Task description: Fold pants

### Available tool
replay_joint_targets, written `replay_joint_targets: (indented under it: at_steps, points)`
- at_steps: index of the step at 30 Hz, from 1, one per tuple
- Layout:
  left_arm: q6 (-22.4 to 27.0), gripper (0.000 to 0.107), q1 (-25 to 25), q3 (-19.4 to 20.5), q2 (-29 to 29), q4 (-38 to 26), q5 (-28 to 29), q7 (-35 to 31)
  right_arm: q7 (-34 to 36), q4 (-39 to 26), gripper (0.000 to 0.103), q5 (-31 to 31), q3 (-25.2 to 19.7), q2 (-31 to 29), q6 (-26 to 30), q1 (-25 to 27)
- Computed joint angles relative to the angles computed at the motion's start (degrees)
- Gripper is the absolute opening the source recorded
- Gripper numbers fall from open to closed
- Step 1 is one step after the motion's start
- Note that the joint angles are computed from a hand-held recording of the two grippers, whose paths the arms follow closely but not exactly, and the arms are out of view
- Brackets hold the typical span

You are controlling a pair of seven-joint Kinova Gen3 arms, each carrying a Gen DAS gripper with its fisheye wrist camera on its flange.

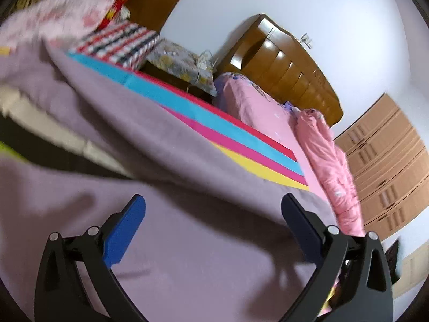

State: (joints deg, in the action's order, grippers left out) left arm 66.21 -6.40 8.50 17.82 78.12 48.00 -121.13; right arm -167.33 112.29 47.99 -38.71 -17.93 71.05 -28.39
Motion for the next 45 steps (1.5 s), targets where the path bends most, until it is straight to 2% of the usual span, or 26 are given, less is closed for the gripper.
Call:
replay_joint_targets:
  at_steps: [3, 4, 5, 6, 7, 8, 9, 10, 12, 14, 16, 18, 19, 20, 21, 24, 27, 30, 33, 36, 38, 40, 42, 44, 45]
  points:
    - [0.5, 0.100, 0.2, 0.2, 1.7, 0.0, 1.1, 1.8, -7.0, -0.5, 0.012, -0.2, -7.3, 1.6, 3.8, 2.7]
    - [0.5, 0.094, 0.0, 0.2, 2.3, 0.5, 1.7, 2.6, -9.3, -0.7, 0.012, 0.6, -8.3, 2.5, 5.8, 1.9]
    - [1.0, 0.080, -0.4, 0.6, 3.3, 0.4, 2.9, 3.3, -10.7, -1.1, 0.012, 1.2, -8.3, 3.1, 7.2, 0.5]
    - [1.7, 0.072, -0.9, 1.3, 4.7, -0.1, 4.4, 4.0, -11.2, -1.2, 0.012, 1.7, -7.3, 3.4, 7.9, -0.9]
    - [1.7, 0.051, -0.8, 1.5, 5.5, -0.6, 5.0, 4.3, -11.4, -1.7, 0.012, 2.4, -7.3, 3.9, 9.5, -1.7]
    - [1.0, 0.020, -0.5, 1.6, 5.9, -0.8, 5.0, 4.9, -11.3, -2.1, 0.012, 2.6, -7.0, 4.1, 10.1, -2.2]
    - [1.0, 0.006, 0.2, 0.6, 5.9, -0.7, 5.7, 4.7, -11.3, -2.2, 0.012, 2.6, -6.0, 4.0, 10.0, -2.8]
    - [0.8, 0.003, -0.3, 0.2, 5.2, 0.3, 7.4, 3.6, -11.9, -2.5, 0.012, 3.0, -5.7, 4.5, 10.2, -3.3]
    - [-1.8, 0.003, -3.7, 1.8, 1.0, 4.6, 11.3, -0.7, -12.0, -2.8, 0.012, 3.5, -4.5, 5.0, 10.6, -4.5]
    - [-2.3, 0.003, -4.7, 0.6, -3.5, 7.1, 13.2, -5.4, -12.9, -3.1, 0.012, 4.1, -4.9, 5.6, 12.5, -6.0]
    - [-0.2, 0.003, -6.1, -1.1, -7.6, 9.1, 14.7, -7.9, -13.8, -3.3, 0.012, 4.8, -5.0, 5.8, 14.3, -7.5]
    - [3.0, 0.013, -5.9, -3.0, -9.1, 10.2, 13.9, -6.9, -15.4, -3.1, 0.012, 5.0, -4.8, 5.6, 15.8, -8.8]
    - [5.1, 0.031, -6.6, -3.2, -8.8, 11.2, 13.9, -6.2, -16.3, -2.9, 0.012, 4.9, -4.4, 5.3, 16.4, -9.4]
    - [6.2, 0.065, -6.5, -3.9, -8.2, 12.0, 13.8, -5.4, -17.1, -2.5, 0.012, 4.5, -3.7, 4.7, 16.3, -10.0]
    - [6.4, 0.076, -5.4, -5.5, -7.6, 13.4, 13.6, -4.4, -17.4, -2.1, 0.012, 3.9, -2.6, 4.1, 15.6, -10.7]
    - [6.7, 0.078, -5.5, -5.1, -5.3, 15.4, 14.9, -4.0, -16.7, -2.0, 0.012, 3.3, -1.6, 3.9, 15.1, -11.4]
    - [5.1, 0.079, -2.9, -4.8, -4.5, 14.2, 12.1, -0.5, -14.5, -3.8, 0.012, 3.9, -1.7, 6.1, 17.9, -12.8]
    - [8.3, 0.081, -2.7, -4.3, -3.8, 14.3, 12.3, 2.4, -13.2, -4.1, 0.012, 4.1, -0.5, 6.1, 18.8, -14.6]
    - [11.1, 0.082, -3.5, -3.7, -4.4, 17.4, 13.8, 2.0, -11.9, -4.1, 0.012, 4.4, 0.9, 5.8, 18.8, -15.3]
    - [11.1, 0.085, -2.1, -3.1, -4.0, 19.3, 15.2, 1.3, -11.6, -3.5, 0.012, 4.6, 1.0, 5.2, 18.2, -15.3]
    - [7.6, 0.085, -1.6, -2.6, -3.3, 20.0, 17.1, 1.0, -11.6, -3.2, 0.012, 4.5, 0.8, 4.9, 17.9, -15.2]
    - [2.9, 0.085, -0.5, -4.3, -3.0, 21.5, 20.9, -0.3, -11.6, -2.9, 0.012, 4.0, 0.6, 4.5, 17.6, -15.0]
    - [0.6, 0.077, -2.4, -3.4, -2.0, 22.4, 24.6, 0.6, -11.8, -2.6, 0.012, 3.4, -0.1, 4.4, 17.6, -14.9]
    - [1.4, 0.011, -2.9, -4.1, -1.7, 21.1, 24.6, -0.6, -12.9, -1.8, 0.013, 2.0, -0.3, 4.2, 16.3, -15.1]
    - [1.2, 0.007, -1.6, -5.8, -2.9, 20.7, 23.2, -1.5, -12.9, -1.5, 0.013, 1.0, 0.0, 4.1, 15.3, -15.1]
